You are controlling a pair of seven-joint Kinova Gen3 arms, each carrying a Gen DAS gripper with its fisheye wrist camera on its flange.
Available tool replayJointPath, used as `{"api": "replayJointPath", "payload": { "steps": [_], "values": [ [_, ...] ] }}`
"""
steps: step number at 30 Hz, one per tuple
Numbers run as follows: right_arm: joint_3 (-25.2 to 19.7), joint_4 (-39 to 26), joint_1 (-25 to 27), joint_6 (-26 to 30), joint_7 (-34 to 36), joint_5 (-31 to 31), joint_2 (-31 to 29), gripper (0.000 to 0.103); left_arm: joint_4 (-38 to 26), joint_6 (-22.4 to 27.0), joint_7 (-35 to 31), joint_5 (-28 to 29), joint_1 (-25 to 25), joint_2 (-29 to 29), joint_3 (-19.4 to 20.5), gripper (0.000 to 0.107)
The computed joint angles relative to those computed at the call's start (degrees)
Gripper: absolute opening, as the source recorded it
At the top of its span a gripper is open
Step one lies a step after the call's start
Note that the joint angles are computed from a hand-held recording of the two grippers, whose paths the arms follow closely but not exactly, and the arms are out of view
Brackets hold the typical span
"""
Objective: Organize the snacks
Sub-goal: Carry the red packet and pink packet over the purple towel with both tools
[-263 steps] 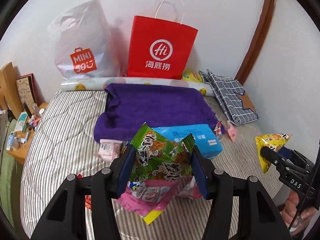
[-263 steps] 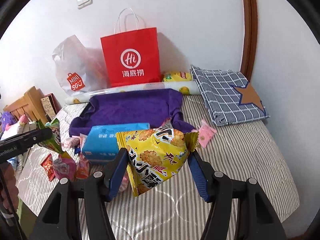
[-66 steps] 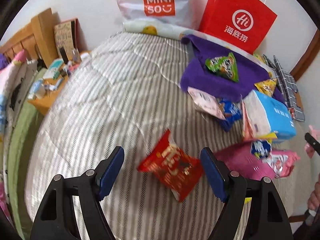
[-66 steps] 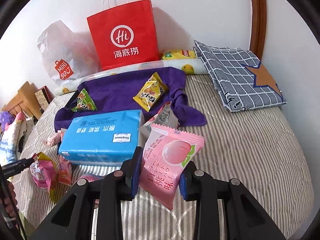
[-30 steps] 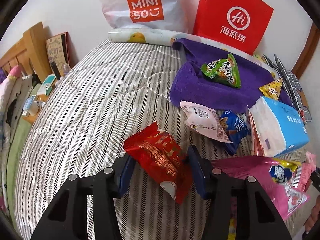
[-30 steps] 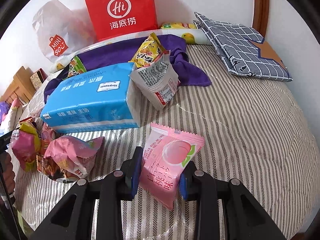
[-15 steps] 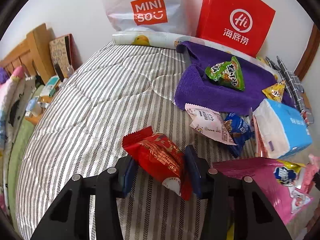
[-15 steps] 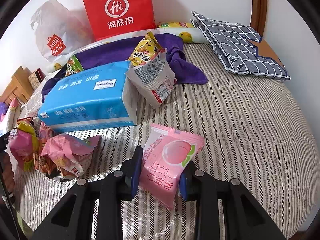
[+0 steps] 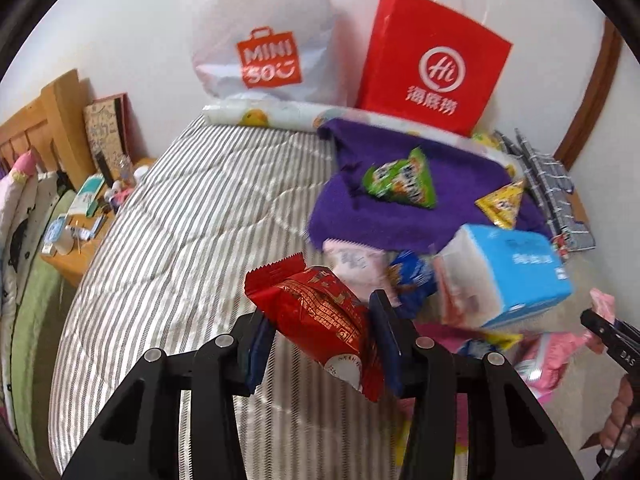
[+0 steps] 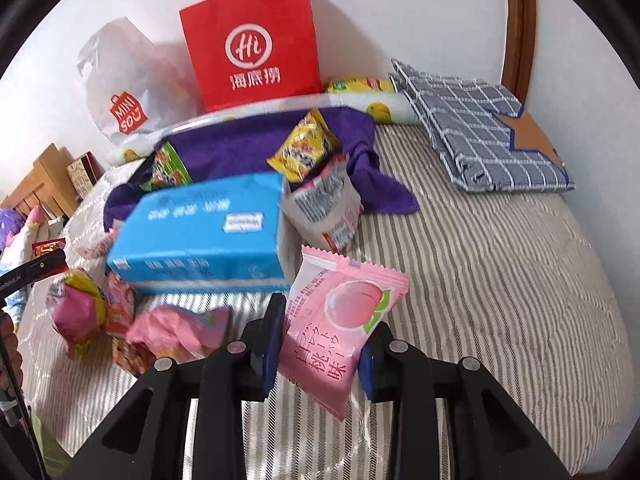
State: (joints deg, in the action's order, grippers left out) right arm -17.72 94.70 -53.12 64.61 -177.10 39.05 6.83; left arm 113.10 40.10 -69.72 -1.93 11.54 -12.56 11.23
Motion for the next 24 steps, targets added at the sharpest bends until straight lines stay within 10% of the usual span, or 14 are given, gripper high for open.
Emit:
{"api": "replayJointPath", "payload": {
  "steps": [24],
  "values": [
    [4.5,-12.7,3.0,-0.2,13.5,3.6,3.9,0.030,-14.4,0.4,-1.5,-1.4,4.3,8.5,0.8,0.046]
  ]
}}
